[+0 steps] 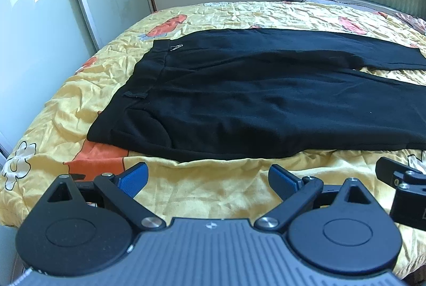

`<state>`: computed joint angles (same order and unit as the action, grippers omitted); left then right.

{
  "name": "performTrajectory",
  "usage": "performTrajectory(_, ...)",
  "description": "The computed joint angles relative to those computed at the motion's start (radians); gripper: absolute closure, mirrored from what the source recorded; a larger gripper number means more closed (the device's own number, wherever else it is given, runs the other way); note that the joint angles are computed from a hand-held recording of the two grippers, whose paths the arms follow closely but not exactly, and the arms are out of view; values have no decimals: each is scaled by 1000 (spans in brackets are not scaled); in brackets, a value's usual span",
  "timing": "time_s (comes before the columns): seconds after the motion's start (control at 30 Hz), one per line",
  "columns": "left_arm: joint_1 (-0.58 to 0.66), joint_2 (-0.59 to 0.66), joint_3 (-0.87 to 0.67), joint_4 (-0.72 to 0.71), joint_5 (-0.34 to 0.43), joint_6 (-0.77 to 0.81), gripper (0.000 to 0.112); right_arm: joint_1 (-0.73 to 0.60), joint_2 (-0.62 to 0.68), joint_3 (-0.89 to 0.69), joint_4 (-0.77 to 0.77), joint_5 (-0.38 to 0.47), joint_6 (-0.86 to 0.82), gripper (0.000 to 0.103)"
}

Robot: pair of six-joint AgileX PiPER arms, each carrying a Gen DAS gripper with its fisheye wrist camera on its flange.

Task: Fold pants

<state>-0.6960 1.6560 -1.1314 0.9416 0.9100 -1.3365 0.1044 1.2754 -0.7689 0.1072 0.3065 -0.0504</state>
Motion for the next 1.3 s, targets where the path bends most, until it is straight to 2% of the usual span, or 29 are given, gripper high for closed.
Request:
performTrajectory(0.13,6,-13,16,-4,-26,-7,15,-14,6,-2,52,4,-53,0)
performTrajectory(0.2,-5,-12,20,16,-15,-36,15,-20,10,-6,78,12,-79,0)
performTrajectory(0.3,-10,-10,14,17,-2,-35,15,-21,13,-8,65,22,-70,0)
performTrajectory(0.57,23,-17,9,-45,-28,2,18,-12,15,-8,35,13,-38,0)
performTrajectory(1.3,18,-20,17,-31,-39,-34,18,-8,7,-1,50,14,-53,0)
